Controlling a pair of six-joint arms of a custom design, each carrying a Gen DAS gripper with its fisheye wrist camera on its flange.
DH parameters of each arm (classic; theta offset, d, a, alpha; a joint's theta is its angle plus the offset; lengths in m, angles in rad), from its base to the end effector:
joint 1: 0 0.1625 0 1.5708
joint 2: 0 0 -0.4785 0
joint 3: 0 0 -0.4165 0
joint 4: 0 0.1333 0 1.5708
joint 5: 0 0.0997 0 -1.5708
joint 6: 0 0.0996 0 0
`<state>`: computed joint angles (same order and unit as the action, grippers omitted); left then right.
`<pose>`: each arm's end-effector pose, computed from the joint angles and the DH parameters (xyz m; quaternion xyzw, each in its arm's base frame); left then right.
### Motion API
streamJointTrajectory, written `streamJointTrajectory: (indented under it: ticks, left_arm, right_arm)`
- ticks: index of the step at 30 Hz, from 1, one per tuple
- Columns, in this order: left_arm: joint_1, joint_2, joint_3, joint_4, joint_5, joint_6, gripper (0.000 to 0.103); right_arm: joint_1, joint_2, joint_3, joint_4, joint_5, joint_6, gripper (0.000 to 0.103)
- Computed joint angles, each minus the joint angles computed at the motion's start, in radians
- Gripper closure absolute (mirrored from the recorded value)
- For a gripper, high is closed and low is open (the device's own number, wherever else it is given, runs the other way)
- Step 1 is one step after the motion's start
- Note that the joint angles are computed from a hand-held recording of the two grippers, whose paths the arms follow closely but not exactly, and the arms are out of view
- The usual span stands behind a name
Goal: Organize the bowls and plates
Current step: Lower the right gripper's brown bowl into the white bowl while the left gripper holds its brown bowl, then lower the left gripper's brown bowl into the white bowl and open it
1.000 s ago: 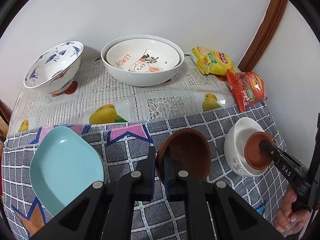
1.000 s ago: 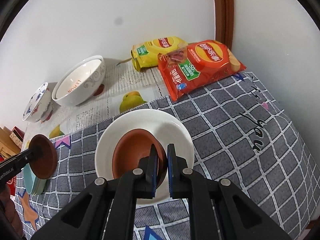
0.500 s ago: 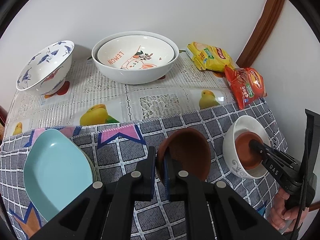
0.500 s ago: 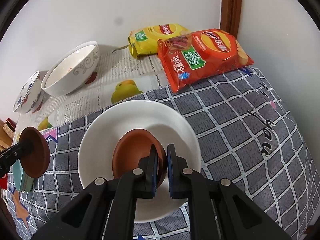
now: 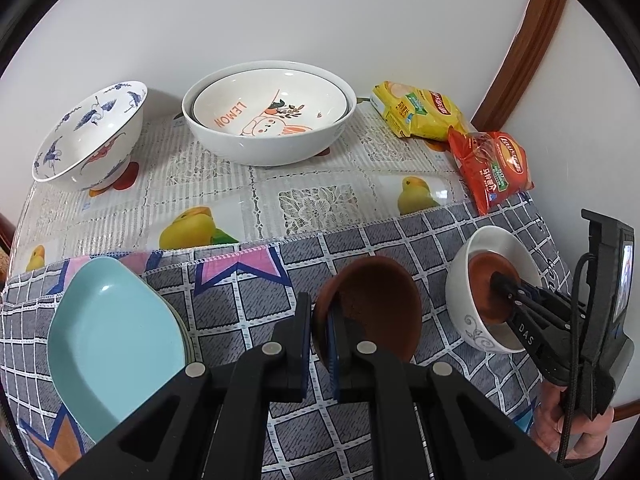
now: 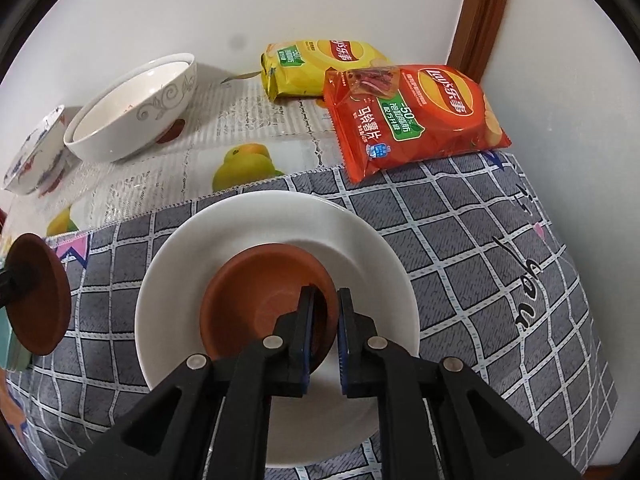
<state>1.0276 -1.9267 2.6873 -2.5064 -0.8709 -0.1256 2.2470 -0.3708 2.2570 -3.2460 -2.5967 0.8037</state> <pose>0.0417 -0.3130 0.2662 0.1647 0.9217 -0.1896 0.2957 0.2900 -0.2846 -0.1314 -0.0036 -0.8680 0.2613 0.4223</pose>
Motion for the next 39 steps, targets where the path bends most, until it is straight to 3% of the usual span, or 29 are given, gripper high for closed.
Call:
streamJointTrajectory:
  ticks: [10, 16, 23, 28, 39]
  left_arm:
    - [0.011, -0.017, -0.004, 0.015, -0.010, 0.001, 0.095]
    - [0.008, -0.033, -0.004, 0.035, -0.014, -0.003, 0.095]
    - [-0.010, -0.068, 0.001, 0.077, -0.011, -0.023, 0.095]
    - [-0.037, -0.091, 0.003, 0.120, -0.012, -0.047, 0.095]
    - [-0.210, -0.193, 0.019, 0.314, 0.003, -0.214, 0.095]
  right_arm:
    - [0.004, -0.019, -0.050, 0.256, -0.029, 0.086, 0.085]
    - [0.001, -0.025, -0.066, 0.330, -0.022, 0.108, 0.082]
    - [-0.003, -0.020, -0.055, 0.259, -0.013, 0.063, 0.081]
    - [0.011, -0.016, -0.033, 0.166, -0.002, 0.032, 0.072]
    - [0.119, -0.080, 0.048, 0.076, 0.000, 0.036, 0.069]
